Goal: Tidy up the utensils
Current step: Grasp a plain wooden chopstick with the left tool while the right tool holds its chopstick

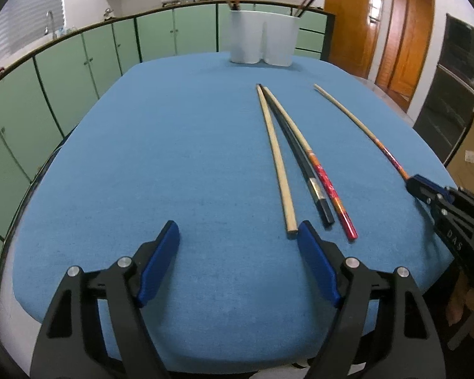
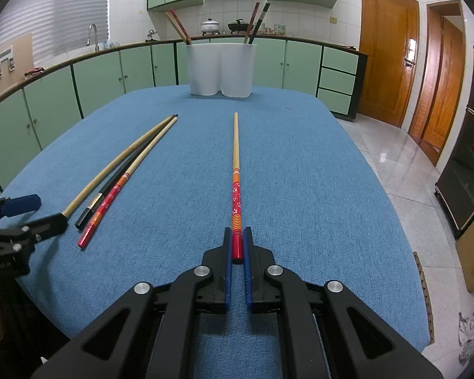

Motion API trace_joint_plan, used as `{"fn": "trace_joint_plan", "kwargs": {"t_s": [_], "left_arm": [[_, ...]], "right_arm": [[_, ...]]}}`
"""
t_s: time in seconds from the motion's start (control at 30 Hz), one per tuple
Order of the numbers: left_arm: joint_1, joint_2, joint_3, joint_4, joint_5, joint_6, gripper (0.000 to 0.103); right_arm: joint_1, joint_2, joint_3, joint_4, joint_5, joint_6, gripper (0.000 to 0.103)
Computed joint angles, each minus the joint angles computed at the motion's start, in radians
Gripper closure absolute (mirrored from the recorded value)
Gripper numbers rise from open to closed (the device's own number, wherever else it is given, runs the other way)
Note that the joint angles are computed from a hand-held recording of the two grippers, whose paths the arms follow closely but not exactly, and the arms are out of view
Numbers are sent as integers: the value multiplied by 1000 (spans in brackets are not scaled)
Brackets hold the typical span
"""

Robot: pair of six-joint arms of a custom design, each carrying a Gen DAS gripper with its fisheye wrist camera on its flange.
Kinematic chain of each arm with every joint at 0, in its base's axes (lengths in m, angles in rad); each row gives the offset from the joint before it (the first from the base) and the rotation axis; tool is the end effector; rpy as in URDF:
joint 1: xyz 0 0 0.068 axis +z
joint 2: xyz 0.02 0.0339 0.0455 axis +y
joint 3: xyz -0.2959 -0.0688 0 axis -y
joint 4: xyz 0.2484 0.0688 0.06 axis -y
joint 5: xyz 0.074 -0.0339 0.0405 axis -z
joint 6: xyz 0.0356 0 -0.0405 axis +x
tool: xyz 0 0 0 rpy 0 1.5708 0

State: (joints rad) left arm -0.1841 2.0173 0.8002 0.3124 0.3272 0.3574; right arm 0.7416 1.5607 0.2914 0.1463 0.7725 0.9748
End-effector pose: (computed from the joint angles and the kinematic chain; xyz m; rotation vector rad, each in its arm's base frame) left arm 0.3485 -0.0765 0.0835 0.7847 2.3074 -0.3273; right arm 0.1577 0.1108 0.1003 0.4732 2.2319 -0.2126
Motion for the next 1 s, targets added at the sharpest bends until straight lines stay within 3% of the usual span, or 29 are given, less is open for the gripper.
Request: {"fn": "trace_joint_plan", "kwargs": {"t_s": [0.23,0.33,0.37,0.47,0.57,0.83,1.0], "left_arm": [[-46,28,11,55,-14,-21,29],[-43,45,8,115,-6,-59,71],[-39,46,5,127,-6,-72,95],[-25,50,-30,212,-87,-164,97],[-6,42,-51,229,-116,-196,97],[14,29,-33,171,-58,-132,88],[42,20,2,93,-7,-104,96]], "right_arm": [[11,15,12,-16,15,13,96],[10,27,18,-15,21,13,96],[12,33,23,-19,25,14,96],[26,50,37,-34,39,27,96],[48,49,39,-45,50,35,96],[73,67,55,-72,67,48,96],[73,8,61,-127,44,70,97]]}}
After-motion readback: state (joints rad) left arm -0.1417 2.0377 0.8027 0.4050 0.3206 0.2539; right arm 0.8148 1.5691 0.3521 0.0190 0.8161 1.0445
